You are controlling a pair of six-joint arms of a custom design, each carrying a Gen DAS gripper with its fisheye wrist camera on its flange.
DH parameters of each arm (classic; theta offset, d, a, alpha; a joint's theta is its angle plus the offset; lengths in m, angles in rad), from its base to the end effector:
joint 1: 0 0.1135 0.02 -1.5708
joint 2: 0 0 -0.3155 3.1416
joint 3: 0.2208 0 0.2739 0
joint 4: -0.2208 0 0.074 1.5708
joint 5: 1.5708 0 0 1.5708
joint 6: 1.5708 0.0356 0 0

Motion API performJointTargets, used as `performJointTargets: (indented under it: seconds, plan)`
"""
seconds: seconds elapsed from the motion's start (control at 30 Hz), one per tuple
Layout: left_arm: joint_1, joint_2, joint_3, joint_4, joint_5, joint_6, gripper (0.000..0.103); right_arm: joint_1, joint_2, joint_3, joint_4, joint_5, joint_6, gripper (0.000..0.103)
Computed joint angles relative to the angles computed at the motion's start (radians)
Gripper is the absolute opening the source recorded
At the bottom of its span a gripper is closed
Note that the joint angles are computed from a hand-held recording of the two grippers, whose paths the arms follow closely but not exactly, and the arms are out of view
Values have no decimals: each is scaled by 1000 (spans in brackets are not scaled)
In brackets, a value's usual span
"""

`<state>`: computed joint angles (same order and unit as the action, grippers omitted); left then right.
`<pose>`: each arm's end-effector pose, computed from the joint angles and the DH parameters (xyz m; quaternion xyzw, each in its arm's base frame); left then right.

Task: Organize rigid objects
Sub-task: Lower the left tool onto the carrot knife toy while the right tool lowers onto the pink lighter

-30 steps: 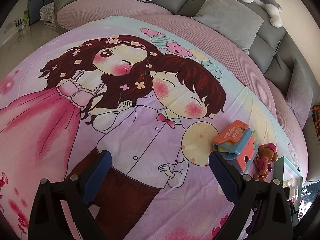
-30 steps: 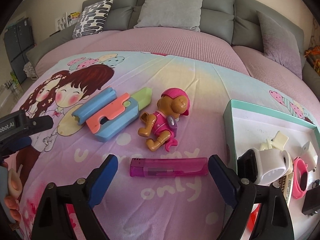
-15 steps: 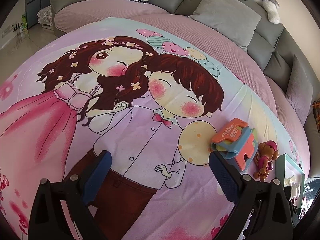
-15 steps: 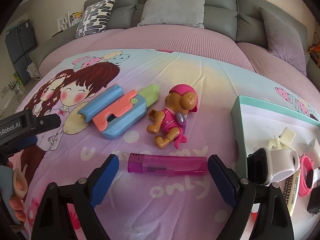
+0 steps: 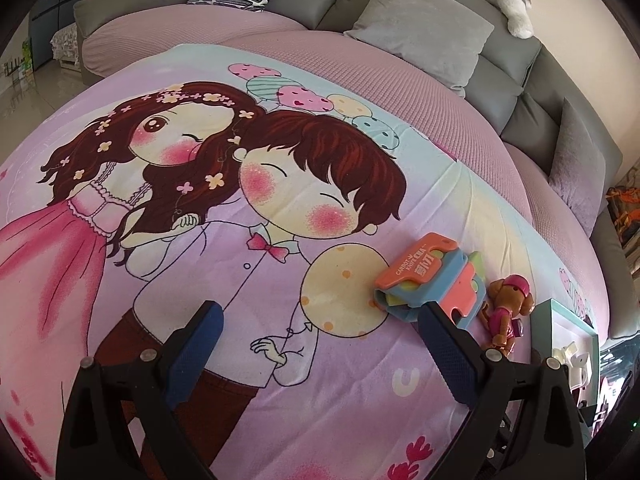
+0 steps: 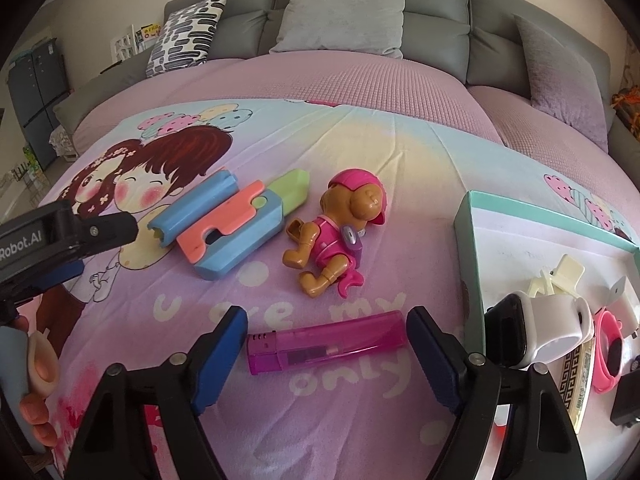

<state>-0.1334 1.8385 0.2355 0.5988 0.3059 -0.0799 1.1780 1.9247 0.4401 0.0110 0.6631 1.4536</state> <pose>0.2094 -0.0389 0.0576 0.0680 0.9474 -0.1749 0.2591 0.1052 0.1967 0.0468 0.1454 0.9333 -0.0376 0.3262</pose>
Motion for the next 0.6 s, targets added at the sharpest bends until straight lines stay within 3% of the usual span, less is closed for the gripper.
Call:
performJointTargets:
  seconds: [0.33, 0.6]
  plan:
    - [-29, -26, -1, -23, -41, 11, 98, 2, -65, -72, 115, -73, -67, 84]
    - [-31, -34, -3, -28, -50, 17, 98, 13, -61, -72, 110, -87, -115, 85]
